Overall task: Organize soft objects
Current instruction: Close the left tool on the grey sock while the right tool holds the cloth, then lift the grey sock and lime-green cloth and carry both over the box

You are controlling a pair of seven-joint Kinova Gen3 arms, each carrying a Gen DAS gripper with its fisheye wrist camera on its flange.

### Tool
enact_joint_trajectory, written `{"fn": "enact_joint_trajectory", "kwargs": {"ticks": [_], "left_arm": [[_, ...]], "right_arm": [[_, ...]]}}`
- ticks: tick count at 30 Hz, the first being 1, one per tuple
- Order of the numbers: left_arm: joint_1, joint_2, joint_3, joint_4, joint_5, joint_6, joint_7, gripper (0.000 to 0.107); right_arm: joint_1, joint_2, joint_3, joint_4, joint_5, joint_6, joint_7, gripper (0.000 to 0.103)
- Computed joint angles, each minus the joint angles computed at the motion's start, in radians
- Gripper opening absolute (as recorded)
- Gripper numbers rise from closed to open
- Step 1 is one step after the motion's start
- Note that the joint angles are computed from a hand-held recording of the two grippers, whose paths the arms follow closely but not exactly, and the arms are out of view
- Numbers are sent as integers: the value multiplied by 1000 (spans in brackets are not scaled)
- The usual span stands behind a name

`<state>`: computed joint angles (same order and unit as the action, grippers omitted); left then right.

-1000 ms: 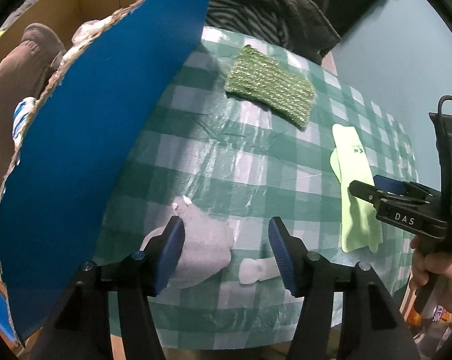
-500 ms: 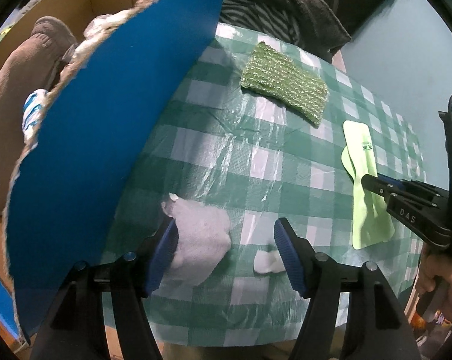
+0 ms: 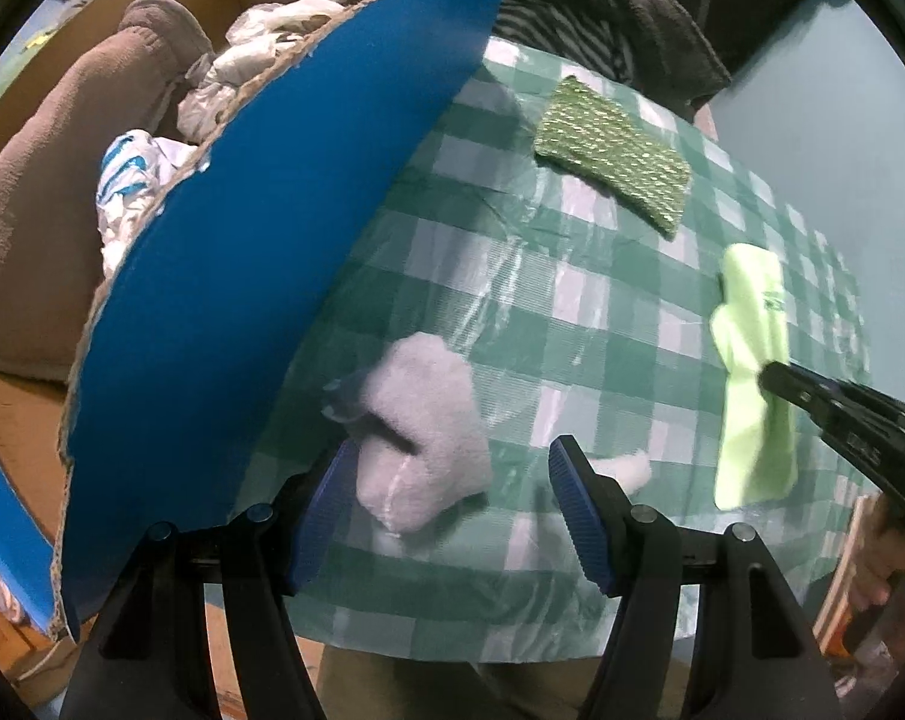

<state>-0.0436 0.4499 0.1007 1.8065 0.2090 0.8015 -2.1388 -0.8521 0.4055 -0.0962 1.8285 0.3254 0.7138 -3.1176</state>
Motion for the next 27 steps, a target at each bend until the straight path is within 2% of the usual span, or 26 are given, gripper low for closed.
{"fn": "enact_joint_trajectory", "kwargs": {"ticks": [4,11,14,16,21,27], "left_arm": [[75,29,-43,-18,-76,-19,114,68],[112,61,-42,-37,-148,-34,207,68],[136,56,-44,-31,-190,-51,223,52],[133,54,-32,-37,-195,-48,214,36],[105,50,-9,-54,-163,-26,180,27],[56,12,21,-53,-97,-14,86,25]], "right_arm": [[-21,-20,5,23,18,-16,-43,8],[-23,-42,-4,28,46,9,-72,8],[-27,-46,-9,19,57,31,-83,8],[-27,-48,-13,10,63,45,-85,8],[-34,-53,-24,-17,81,91,-92,8],[-40,-55,-32,-51,100,141,-98,8]]}}
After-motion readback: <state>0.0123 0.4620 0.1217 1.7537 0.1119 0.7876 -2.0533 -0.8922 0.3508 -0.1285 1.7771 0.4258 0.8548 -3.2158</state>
